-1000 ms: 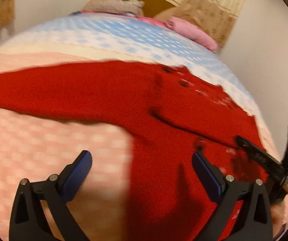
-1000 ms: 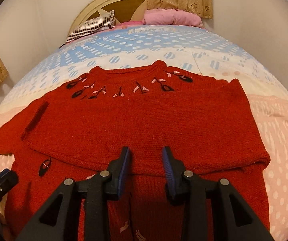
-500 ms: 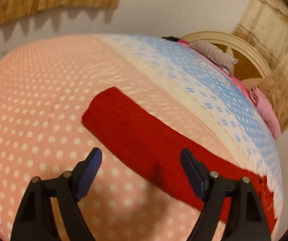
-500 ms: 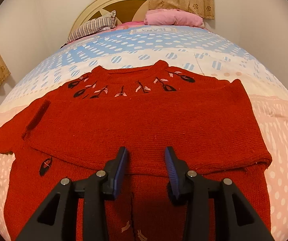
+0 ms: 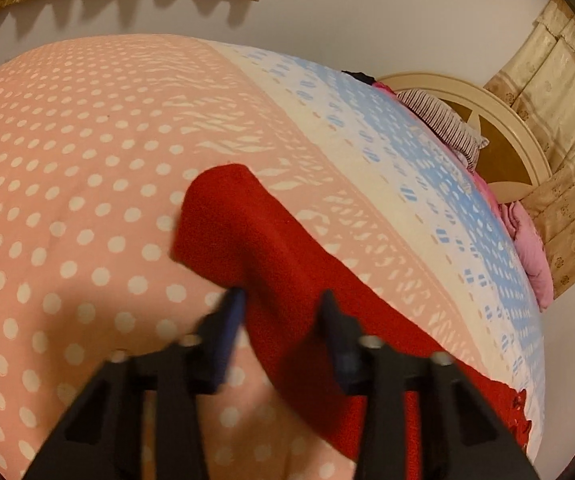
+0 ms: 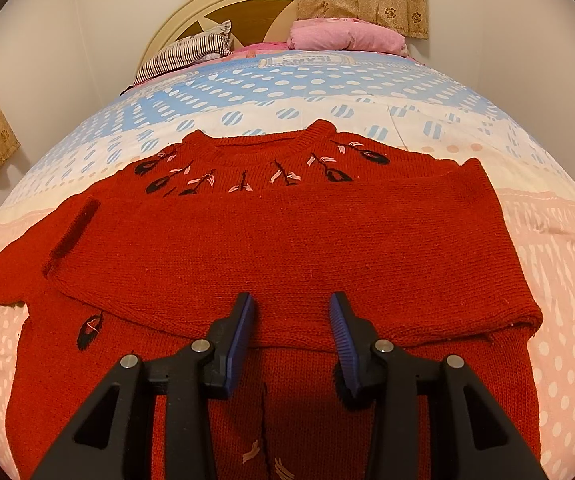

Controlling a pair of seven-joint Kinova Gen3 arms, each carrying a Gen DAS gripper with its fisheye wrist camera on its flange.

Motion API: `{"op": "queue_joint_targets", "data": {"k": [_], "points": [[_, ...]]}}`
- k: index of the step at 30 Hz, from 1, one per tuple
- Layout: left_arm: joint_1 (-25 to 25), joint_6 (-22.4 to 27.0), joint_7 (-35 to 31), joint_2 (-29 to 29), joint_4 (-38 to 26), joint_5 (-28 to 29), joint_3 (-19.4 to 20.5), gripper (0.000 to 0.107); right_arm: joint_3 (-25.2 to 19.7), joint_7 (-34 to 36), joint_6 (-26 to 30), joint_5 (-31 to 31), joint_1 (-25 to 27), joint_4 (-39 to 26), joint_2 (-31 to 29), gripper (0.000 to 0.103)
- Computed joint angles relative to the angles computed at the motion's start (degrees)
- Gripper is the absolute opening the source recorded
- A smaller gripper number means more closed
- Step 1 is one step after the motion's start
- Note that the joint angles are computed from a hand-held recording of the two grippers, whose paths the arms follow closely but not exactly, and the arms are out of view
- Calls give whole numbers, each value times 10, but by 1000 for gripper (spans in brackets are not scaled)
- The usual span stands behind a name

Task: Fold small clothes
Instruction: 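Grasp the other sleeve cuff of the cardigan with the left gripper, then fold the held sleeve across the cardigan body with the left gripper and release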

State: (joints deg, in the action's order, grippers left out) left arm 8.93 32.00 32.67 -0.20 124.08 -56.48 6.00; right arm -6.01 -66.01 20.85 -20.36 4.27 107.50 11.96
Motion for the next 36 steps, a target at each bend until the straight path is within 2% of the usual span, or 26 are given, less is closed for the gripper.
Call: {"op": "queue_joint_targets", "data": {"k": [2, 4, 6, 8, 11, 17, 24, 31, 36], "points": [[-11, -34, 2, -5, 10, -5, -10, 16, 0, 1, 0, -1, 0, 0, 0, 41], [-24, -66, 10, -13, 24, -12, -15, 15, 0, 1, 0, -1, 1, 0, 0, 41], [-30, -67, 17, -14, 27, -21, -8, 13, -1, 3, 0, -3, 1, 0, 0, 41], [-27, -45, 10, -10, 19, -19, 2, 12, -1, 4, 0, -4, 2, 0, 0, 41], [-6, 16, -35, 4, -14, 3, 15, 10, 0, 3, 0, -3, 1, 0, 0, 41], [80, 141, -57, 37, -89, -56, 44, 10, -1, 6, -1, -6, 3, 0, 0, 42], [190, 195, -125, 94, -179, -122, 55, 10, -3, 11, -1, -12, 6, 1, 0, 42], [254, 150, -208, 153, -265, -119, 45, 10, -9, 25, -1, -28, 15, 1, 1, 42], [285, 139, -286, 211, -335, -72, 41, 10, -15, 42, -1, -47, 24, 1, 2, 42]]}}
